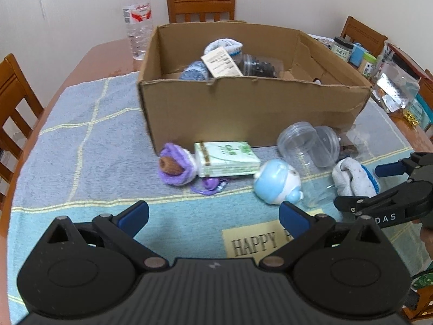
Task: Organize objects
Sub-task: 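Grasp the blue-white figurine with the left tool while the right tool grasps the blue-banded sock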
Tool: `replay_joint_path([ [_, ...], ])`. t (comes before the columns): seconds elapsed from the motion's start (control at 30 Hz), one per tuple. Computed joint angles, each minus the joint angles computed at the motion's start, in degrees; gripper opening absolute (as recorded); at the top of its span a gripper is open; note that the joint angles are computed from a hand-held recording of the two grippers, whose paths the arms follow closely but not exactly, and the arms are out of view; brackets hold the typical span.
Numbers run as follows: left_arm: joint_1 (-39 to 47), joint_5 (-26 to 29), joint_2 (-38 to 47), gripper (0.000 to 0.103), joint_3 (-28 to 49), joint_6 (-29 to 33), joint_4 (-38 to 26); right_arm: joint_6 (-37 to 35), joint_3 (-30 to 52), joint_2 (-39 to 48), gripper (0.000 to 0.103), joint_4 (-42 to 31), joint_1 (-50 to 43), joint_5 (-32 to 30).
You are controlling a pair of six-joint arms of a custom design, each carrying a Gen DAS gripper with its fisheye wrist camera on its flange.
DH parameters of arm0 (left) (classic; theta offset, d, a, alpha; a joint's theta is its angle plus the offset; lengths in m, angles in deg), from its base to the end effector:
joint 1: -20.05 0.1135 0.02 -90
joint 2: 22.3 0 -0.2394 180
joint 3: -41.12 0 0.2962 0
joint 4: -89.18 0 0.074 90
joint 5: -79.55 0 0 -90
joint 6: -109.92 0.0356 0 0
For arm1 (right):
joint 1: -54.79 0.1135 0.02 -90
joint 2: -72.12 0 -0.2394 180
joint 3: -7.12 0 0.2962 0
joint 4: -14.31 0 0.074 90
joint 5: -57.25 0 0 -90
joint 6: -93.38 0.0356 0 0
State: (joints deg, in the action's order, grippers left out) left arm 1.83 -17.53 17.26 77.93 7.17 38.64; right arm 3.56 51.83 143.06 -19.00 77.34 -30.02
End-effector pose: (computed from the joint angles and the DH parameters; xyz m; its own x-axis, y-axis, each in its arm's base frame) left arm 0.1882 -0.0573 0.1641 -0.7957 0.0314 -0.6048 0.0663 0.9972 -0.0356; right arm 0.2436 0.0993 0.1144 -0.7972 -0.3276 -0.5071 -0.3583 0.9328 -0.0395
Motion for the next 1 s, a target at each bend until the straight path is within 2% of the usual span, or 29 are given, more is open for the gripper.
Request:
replay_joint_path([
  [0.23,-5.6,-2.8,6.9,0.101,2.4,-3.4,4.1,-4.9,-0.1,-0.3,0.103,-1.1,-7.4,-5.5],
  [0.4,-9.4,-5.4,12.1,0.099,3.9,-4.2,7.8,-9.0,-1.3,-1.3,0.103,-0.2,-8.7,-7.6],
  [0.57,-10.7,-5.8,15.6,0.078,5.1,-5.6,9.2,-10.6,-0.8,-0.2,0.103,0.6,-9.5,-8.8],
  [0.73,-9.7,-4.3,16.7,0.07,5.0,-7.5,10.5,-10.9,-1.6,-0.8,0.103,1.3,-9.4,-9.1],
  [1.0,-8.3,-1.1,22.0,0.066,6.2,-8.4,13.9,-11.3,-1.4,-0.3,0.103,1.8,-9.8,-9.5],
])
